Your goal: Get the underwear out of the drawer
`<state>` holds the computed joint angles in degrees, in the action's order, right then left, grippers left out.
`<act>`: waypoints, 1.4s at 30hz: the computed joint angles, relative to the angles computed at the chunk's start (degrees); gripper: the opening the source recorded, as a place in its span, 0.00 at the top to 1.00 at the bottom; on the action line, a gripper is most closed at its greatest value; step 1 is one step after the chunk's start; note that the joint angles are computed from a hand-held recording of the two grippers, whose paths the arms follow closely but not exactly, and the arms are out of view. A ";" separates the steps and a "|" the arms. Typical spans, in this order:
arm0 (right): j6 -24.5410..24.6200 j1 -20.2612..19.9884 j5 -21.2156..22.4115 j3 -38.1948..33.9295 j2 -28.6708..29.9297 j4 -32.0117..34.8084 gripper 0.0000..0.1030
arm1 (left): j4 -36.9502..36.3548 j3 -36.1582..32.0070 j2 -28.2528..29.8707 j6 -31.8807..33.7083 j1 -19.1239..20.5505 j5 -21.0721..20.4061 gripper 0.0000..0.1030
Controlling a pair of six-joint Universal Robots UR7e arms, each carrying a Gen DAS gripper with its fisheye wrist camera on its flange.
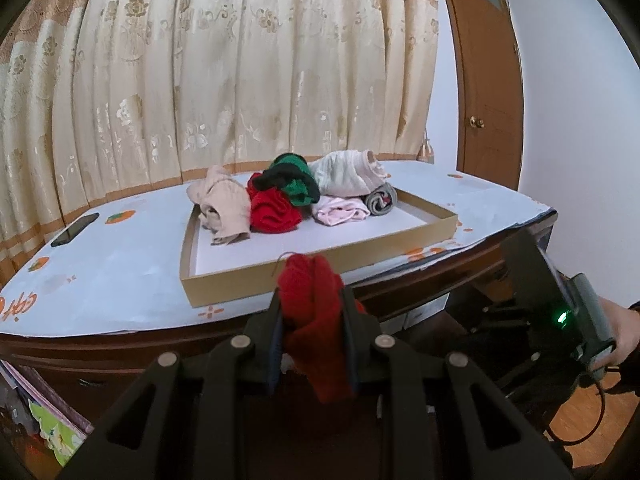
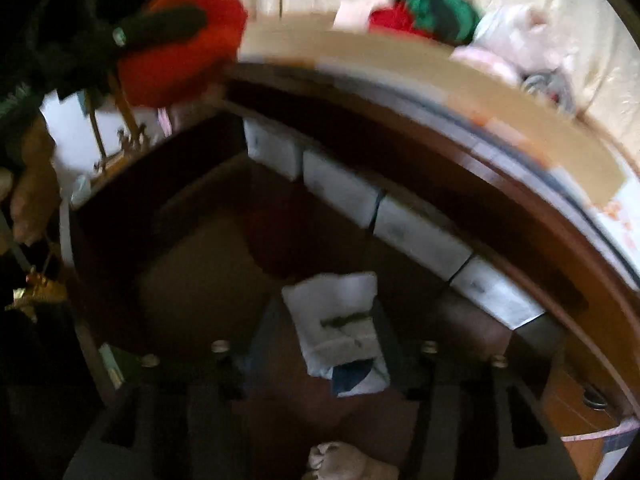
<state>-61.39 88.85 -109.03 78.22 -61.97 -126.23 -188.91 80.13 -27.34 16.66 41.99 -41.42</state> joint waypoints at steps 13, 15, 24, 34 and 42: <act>4.60 0.59 -12.24 -6.74 6.62 9.94 0.48 | 2.94 -0.01 -0.10 -1.78 0.12 0.36 0.77; 3.97 0.46 -12.09 -6.53 6.52 9.49 0.54 | 3.13 -0.01 -0.12 -1.91 0.17 0.45 0.77; -1.52 0.48 -8.25 -2.08 2.84 2.61 0.89 | 4.09 -0.65 0.07 -2.41 0.37 0.55 0.77; -3.17 0.67 3.54 -0.36 -3.48 -0.53 0.89 | 4.40 -2.94 0.87 -0.33 0.14 0.30 0.77; -2.72 1.84 10.74 -2.09 -5.19 -3.27 0.89 | 5.49 -8.01 2.31 3.25 -0.15 -0.18 0.77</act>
<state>-64.11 90.69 -98.28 76.13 -67.16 -129.50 -183.41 72.13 -25.03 19.91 41.84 -41.60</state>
